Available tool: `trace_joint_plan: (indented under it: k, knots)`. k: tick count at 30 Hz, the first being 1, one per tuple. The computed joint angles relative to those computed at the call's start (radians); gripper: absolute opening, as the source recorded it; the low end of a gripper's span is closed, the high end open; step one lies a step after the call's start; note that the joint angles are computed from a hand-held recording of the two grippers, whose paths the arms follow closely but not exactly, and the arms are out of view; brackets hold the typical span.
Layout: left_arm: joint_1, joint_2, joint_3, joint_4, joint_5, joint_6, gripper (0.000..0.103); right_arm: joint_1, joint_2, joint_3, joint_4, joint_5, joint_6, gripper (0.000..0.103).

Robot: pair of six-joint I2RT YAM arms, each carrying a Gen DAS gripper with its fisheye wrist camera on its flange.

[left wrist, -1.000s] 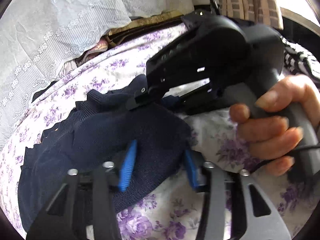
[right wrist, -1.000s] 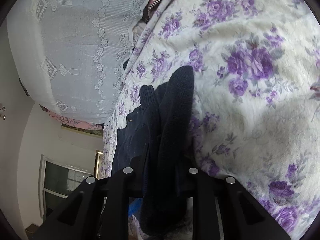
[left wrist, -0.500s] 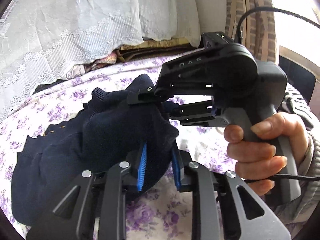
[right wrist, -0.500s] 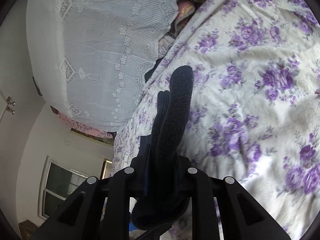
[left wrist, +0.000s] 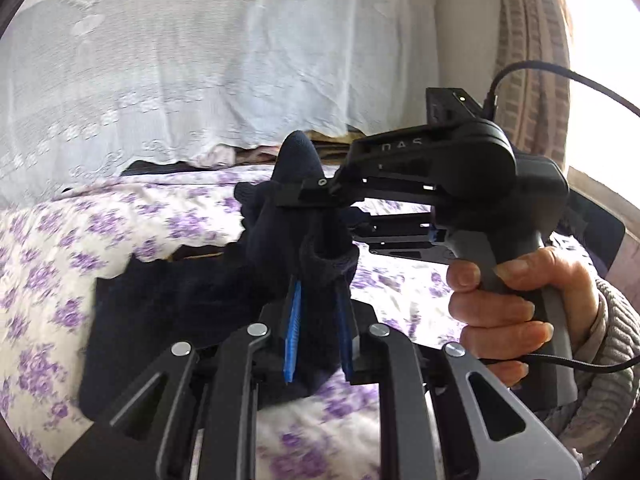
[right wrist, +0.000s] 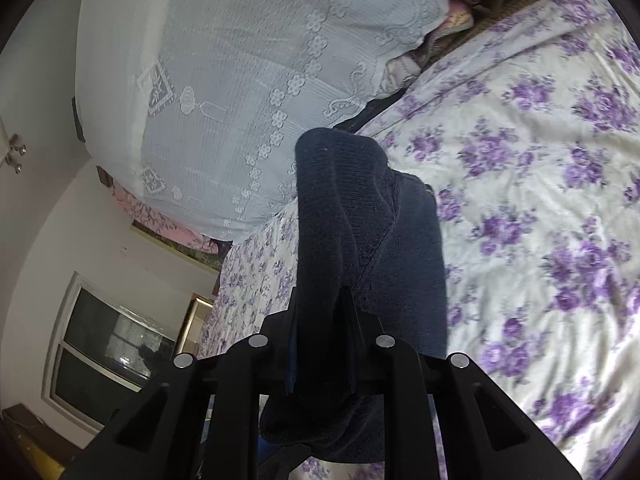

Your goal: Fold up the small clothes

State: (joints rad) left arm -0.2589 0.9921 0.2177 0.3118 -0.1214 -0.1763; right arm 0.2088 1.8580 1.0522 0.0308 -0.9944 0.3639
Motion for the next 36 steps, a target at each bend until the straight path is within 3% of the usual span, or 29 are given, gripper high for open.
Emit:
trace_joint_plan:
  k: [5,11,17,20,23,25,27,30,33,36]
  knots:
    - [0.188,-0.183,-0.055,-0.101,0.133,0.04,0.015,0.125,-0.025,0.031,-0.024,0.108,0.031,0.019]
    - [0.543,-0.309,-0.083,-0.217,0.407,0.094,0.015,0.282,0.025,0.106,-0.032,0.215,0.076,0.018]
    - [0.816,-0.15,-0.088,-0.172,0.573,0.145,0.015,0.408,0.151,0.196,-0.067,0.302,0.066,0.011]
    - [0.923,0.043,-0.054,-0.132,0.695,0.163,0.015,0.408,0.167,0.178,-0.04,0.281,0.064,0.011]
    - [0.951,0.081,-0.044,-0.141,0.791,0.173,0.014,0.372,0.11,0.14,-0.035,0.246,0.035,0.013]
    - [0.965,0.04,-0.044,-0.176,0.865,0.183,0.027,0.34,0.04,0.118,-0.093,0.234,-0.062,0.018]
    - [0.974,-0.005,-0.055,-0.198,0.913,0.173,0.061,0.311,-0.018,0.092,-0.149,0.246,-0.157,0.036]
    - [1.002,-0.006,-0.048,-0.229,1.001,0.161,0.068,0.244,-0.119,-0.017,-0.171,0.254,-0.254,0.04]
    - [1.014,0.066,-0.03,-0.22,1.081,0.128,0.075,0.153,-0.16,-0.11,-0.172,0.191,-0.281,0.04]
    - [0.983,0.144,-0.019,-0.176,1.075,0.097,0.08,0.065,-0.19,-0.218,-0.1,0.141,-0.273,0.042]
